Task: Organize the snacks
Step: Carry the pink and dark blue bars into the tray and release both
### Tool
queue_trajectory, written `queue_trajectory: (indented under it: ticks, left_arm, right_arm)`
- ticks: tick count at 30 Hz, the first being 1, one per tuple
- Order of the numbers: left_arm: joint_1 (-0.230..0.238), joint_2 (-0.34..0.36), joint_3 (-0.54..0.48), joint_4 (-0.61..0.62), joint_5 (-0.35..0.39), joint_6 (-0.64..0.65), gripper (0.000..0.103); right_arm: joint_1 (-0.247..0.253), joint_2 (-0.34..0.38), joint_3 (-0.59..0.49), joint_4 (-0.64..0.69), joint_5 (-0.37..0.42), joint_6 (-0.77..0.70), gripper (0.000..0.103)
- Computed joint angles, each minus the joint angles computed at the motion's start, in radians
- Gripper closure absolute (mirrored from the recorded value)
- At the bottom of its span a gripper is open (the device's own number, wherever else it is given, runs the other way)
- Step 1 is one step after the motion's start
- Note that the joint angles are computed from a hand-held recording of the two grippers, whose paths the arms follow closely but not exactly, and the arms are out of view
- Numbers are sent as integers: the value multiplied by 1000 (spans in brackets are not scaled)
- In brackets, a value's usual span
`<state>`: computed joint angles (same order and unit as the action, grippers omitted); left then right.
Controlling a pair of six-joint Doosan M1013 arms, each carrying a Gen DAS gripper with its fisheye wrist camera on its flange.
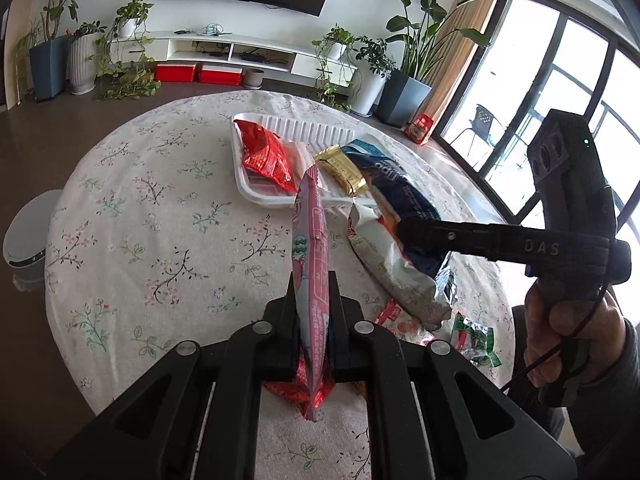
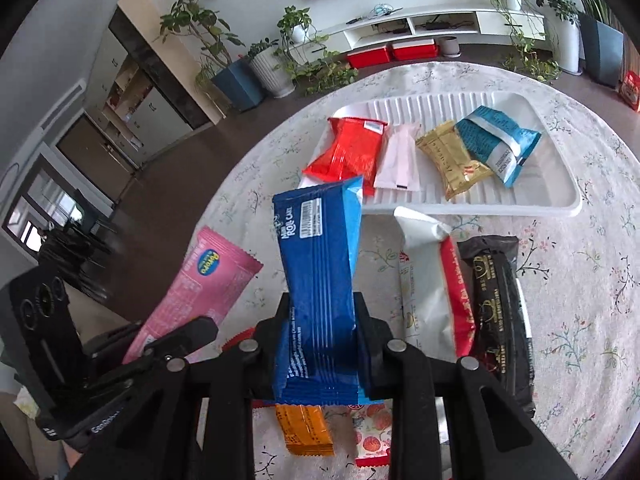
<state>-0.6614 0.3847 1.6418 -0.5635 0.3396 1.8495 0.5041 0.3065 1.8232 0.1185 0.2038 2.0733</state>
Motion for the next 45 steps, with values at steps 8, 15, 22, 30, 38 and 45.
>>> queue_trajectory:
  ticks: [8, 15, 22, 30, 38, 45]
  left_arm:
    - [-3, 46, -143, 96, 54, -28, 95]
    - [2, 144, -344, 204, 160, -80, 95]
    - [15, 296, -571, 195, 296, -102, 95]
    - [28, 440, -738, 185, 425, -144, 95]
    - [28, 495, -790, 194, 464, -151, 95]
    - [30, 493, -786, 189, 464, -142, 95]
  right_arm:
    - [-88, -81, 67, -265, -76, 346, 74]
    - [-135, -113, 51, -723, -29, 762, 74]
    - [-155, -44, -72, -503, 14, 438, 74]
    - [-159, 108, -233, -150, 173, 35, 74]
    - [-164, 175, -272, -138, 244, 24, 74]
    - [-168, 200, -285, -132, 283, 17, 74]
